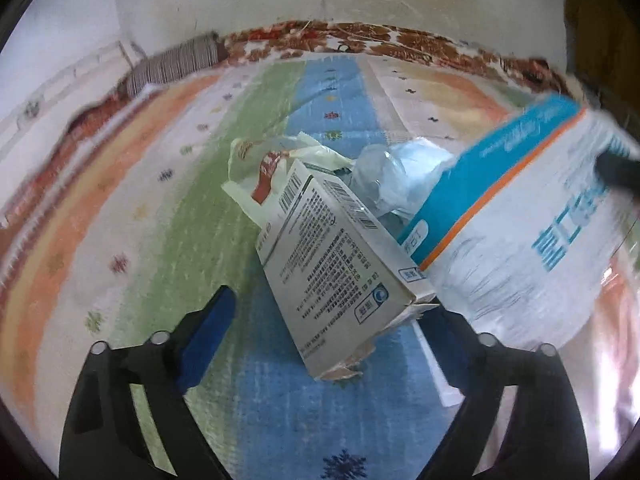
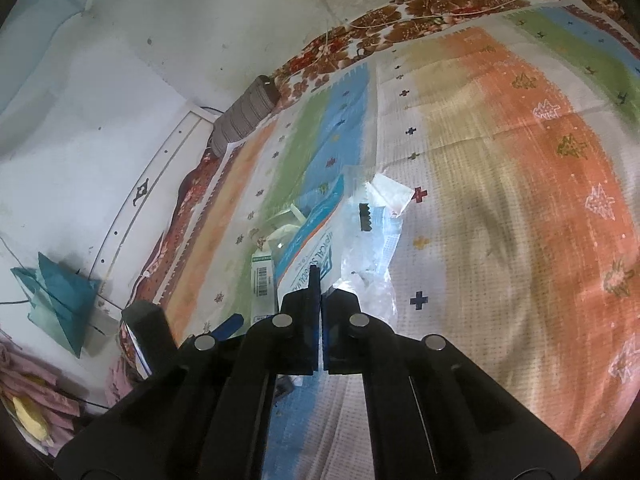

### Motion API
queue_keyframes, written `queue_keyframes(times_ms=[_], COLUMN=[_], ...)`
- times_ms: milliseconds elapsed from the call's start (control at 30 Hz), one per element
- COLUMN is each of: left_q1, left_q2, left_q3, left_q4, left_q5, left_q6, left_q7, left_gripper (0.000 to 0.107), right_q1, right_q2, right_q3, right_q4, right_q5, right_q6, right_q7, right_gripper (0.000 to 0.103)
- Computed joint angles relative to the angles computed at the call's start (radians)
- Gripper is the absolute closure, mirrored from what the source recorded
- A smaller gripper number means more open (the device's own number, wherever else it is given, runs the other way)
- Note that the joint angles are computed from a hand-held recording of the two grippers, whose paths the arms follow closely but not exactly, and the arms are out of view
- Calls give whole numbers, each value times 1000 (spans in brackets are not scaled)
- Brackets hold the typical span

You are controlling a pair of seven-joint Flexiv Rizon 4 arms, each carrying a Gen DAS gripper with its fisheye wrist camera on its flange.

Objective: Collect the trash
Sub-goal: 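Close the right tool on the clear bag while the left tool grasps the white medicine box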

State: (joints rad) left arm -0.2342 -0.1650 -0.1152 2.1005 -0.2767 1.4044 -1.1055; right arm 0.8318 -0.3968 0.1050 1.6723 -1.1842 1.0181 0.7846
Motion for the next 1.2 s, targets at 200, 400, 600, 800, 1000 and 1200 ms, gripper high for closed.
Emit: queue_keyframes(times_ms=[200, 400, 600, 800, 1000, 1200], left_q1=[23, 48, 21, 16, 14, 4], left_q2=[-7, 40, 116, 188, 255, 335], left_q3=[-42, -73, 6, 57, 90, 110], left_q4=[22, 37, 27, 21, 31, 44], left_q5=[-77, -280, -311, -271, -294, -306], left_q6=[38, -5, -162, -298, -408, -465], left_q7=[69, 158, 142, 117, 68, 83], left_gripper=[64, 85, 87, 87, 87, 87], right_q1=[19, 43, 98, 164, 234, 301], right_q2=[-17, -13, -28, -45, -53, -43], right_q3=[14, 25, 45, 53, 57, 69], right_q4=[-36, -74, -168, -264, -333, -356], right_q5=[63, 128, 214, 272, 298, 298], right_q6=[-55, -132, -282, -426, -572, -709], right_q7=[-109, -215, -380, -507, -576, -597], right_gripper=[103, 103, 103, 103, 103, 103])
